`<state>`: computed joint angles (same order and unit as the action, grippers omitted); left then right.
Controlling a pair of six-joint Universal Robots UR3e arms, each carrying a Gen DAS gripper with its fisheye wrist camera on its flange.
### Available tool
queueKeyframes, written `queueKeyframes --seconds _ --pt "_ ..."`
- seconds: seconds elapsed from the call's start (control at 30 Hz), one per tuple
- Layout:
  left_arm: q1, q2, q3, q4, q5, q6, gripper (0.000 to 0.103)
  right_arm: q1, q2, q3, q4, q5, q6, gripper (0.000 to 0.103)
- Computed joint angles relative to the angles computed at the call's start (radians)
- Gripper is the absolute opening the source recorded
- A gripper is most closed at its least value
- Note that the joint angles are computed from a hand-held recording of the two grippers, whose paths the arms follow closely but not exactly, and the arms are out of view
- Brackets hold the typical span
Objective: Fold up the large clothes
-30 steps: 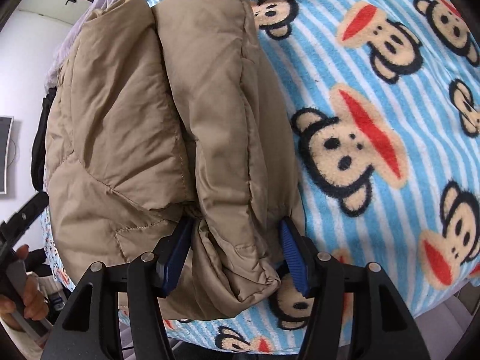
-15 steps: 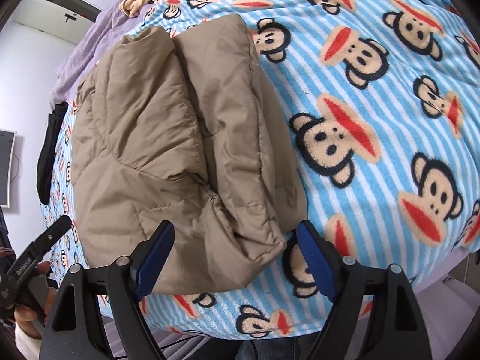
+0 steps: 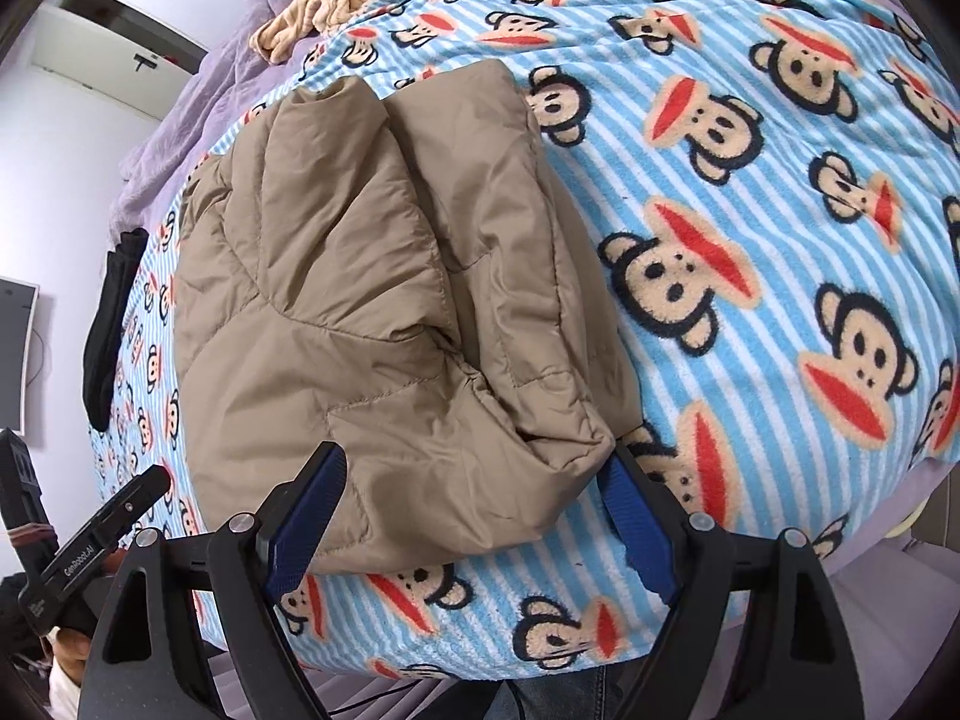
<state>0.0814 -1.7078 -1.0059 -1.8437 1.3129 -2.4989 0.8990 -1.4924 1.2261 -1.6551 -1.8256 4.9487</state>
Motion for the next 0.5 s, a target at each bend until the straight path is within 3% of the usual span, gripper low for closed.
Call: queueKeyframes --seconds 0.27,0.5 --pt "-0.073 -0.147 0.162 -0.022 0.022 -0.134 0.103 -0.149 -0.138 0.156 -0.028 0.087 -0.170 0.087" --pt "-0.111 -0.270 0.293 -0.069 -0.005 -0.215 0.103 -0.341 -0.258 0.301 -0.064 0.188 -0.410 0.088"
